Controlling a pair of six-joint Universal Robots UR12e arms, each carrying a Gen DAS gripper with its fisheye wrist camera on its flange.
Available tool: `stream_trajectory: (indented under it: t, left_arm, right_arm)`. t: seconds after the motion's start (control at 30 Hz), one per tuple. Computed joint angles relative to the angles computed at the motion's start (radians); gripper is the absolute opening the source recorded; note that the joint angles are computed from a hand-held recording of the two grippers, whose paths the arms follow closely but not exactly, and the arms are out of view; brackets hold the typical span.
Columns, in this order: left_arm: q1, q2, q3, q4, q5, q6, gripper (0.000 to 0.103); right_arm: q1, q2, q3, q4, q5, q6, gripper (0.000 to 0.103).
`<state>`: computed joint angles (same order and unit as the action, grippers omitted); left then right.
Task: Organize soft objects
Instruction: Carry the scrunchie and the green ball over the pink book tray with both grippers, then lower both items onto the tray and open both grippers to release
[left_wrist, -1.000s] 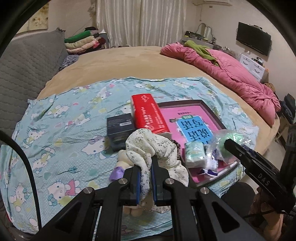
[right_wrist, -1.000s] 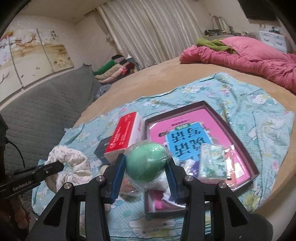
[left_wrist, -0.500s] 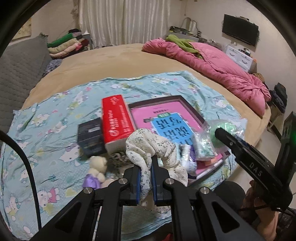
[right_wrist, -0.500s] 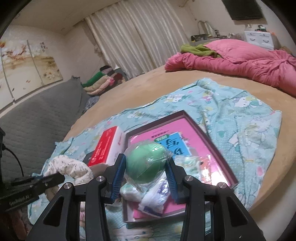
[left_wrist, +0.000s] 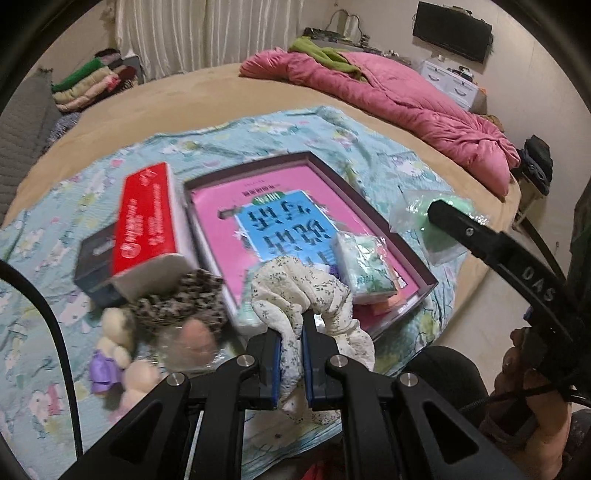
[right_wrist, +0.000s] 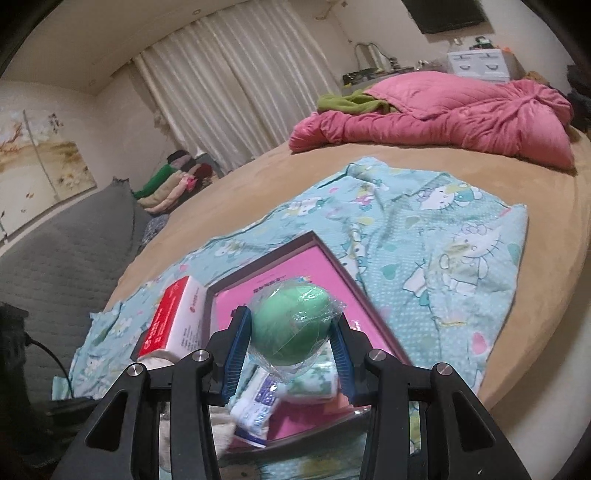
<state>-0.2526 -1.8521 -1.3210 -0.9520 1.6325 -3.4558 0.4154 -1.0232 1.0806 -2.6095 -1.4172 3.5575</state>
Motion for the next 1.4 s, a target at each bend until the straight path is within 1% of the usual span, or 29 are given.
stream_trajectory:
  t: [0.1, 0.3, 0.57, 0.7, 0.83, 0.93, 1.03, 1.1, 1.27, 1.3, 1.4]
  left_arm:
    - [0.002, -0.017, 0.008, 0.001, -0.016, 0.002, 0.009]
    - [0.002, -0.054, 0.037, -0.012, -0.018, 0.005, 0.009]
    - [0.003, -0.092, 0.069, -0.033, -0.003, 0.010, 0.009]
    - [0.008, -0.104, 0.075, -0.036, -0.001, 0.005, 0.009]
    - [0.012, -0.112, 0.079, -0.034, 0.002, 0.002, 0.009]
    - [0.017, -0.119, 0.085, -0.037, 0.001, -0.003, 0.010]
    - [0.022, -0.124, 0.085, -0.034, 0.004, -0.010, 0.010]
    - [0.023, -0.127, 0.087, -0.033, 0.013, -0.009, 0.010]
    - [0.033, -0.129, 0.083, -0.025, 0.001, -0.019, 0.010]
    - [0.035, -0.129, 0.082, -0.021, -0.001, -0.017, 0.010]
    - [0.038, -0.128, 0.079, -0.013, -0.009, -0.015, 0.010]
  right_arm:
    - [-0.005, -0.002, 0.006, 0.000, -0.002, 0.012, 0.044]
    - [-0.013, -0.002, 0.011, 0.017, -0.016, 0.025, 0.044]
    - [-0.015, -0.002, 0.008, 0.089, -0.071, 0.024, 0.044]
    - [-0.017, 0.000, 0.008, 0.116, -0.082, 0.027, 0.044]
    - [-0.020, 0.002, 0.009, 0.123, -0.082, 0.033, 0.044]
    - [-0.022, 0.004, 0.013, 0.089, -0.046, 0.026, 0.044]
    - [-0.018, 0.010, 0.003, 0.087, -0.012, -0.016, 0.044]
    - [-0.016, 0.016, -0.005, 0.098, 0.019, -0.039, 0.044]
    - [-0.016, 0.028, -0.021, 0.129, 0.087, -0.078, 0.044]
    - [-0.018, 0.032, -0.027, 0.143, 0.114, -0.087, 0.044]
    - [-0.015, 0.038, -0.041, 0.183, 0.144, -0.117, 0.044]
